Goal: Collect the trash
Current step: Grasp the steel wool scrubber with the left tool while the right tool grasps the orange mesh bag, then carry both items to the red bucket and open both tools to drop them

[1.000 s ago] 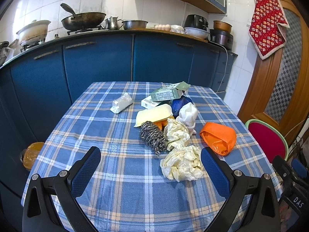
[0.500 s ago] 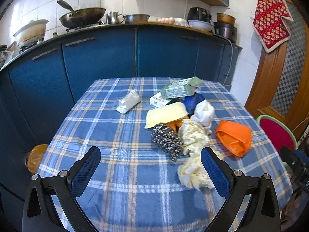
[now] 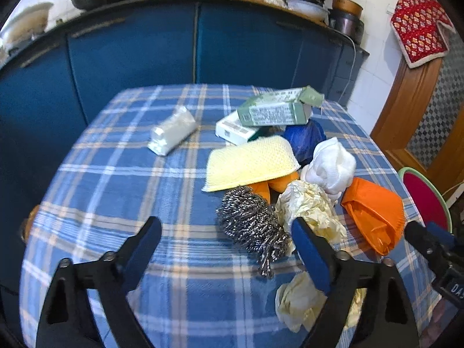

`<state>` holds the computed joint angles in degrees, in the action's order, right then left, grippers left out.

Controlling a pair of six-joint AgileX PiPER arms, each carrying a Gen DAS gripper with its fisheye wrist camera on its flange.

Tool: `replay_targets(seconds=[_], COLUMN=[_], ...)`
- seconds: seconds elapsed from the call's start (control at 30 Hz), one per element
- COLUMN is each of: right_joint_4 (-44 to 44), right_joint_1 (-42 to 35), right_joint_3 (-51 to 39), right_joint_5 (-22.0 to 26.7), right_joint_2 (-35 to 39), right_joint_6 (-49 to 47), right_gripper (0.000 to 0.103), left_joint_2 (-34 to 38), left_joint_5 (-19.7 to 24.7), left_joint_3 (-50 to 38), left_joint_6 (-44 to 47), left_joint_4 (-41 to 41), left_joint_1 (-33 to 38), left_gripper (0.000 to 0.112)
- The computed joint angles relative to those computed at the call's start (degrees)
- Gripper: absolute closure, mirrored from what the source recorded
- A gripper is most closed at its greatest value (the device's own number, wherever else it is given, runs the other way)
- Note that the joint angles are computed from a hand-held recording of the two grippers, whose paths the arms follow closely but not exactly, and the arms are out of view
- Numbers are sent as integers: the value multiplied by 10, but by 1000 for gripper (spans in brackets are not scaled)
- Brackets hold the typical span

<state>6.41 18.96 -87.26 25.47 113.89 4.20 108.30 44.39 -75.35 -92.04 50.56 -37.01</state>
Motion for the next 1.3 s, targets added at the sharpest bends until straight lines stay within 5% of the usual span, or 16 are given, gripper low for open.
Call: replay_targets(seconds=[0.2, 0.3, 0.57, 0.73, 1.3], right_joint_4=[66, 82, 154, 161, 215], right_joint_1=[-5, -8, -17, -20, -66], right_joint_3=[-50, -71, -86, -68, 37], right_joint_5=[35, 55, 80, 63, -10], right_joint_2=[44, 60, 78, 65, -52], right_joint_6=[-64, -74, -139, -145, -215], right_gripper=[20, 37, 80, 96, 97], left_joint_2=[7, 1, -20, -41, -14], left_joint_5=[-54, -88, -96, -63, -15], left_joint_3=[7, 21, 44, 49, -83], left_joint_6=[20, 19, -22, -44, 48], left_joint_4=[-23, -27, 6, 32, 16], left_joint_1=[22, 30, 21, -2, -49], left_gripper=[49, 72, 77, 77, 77])
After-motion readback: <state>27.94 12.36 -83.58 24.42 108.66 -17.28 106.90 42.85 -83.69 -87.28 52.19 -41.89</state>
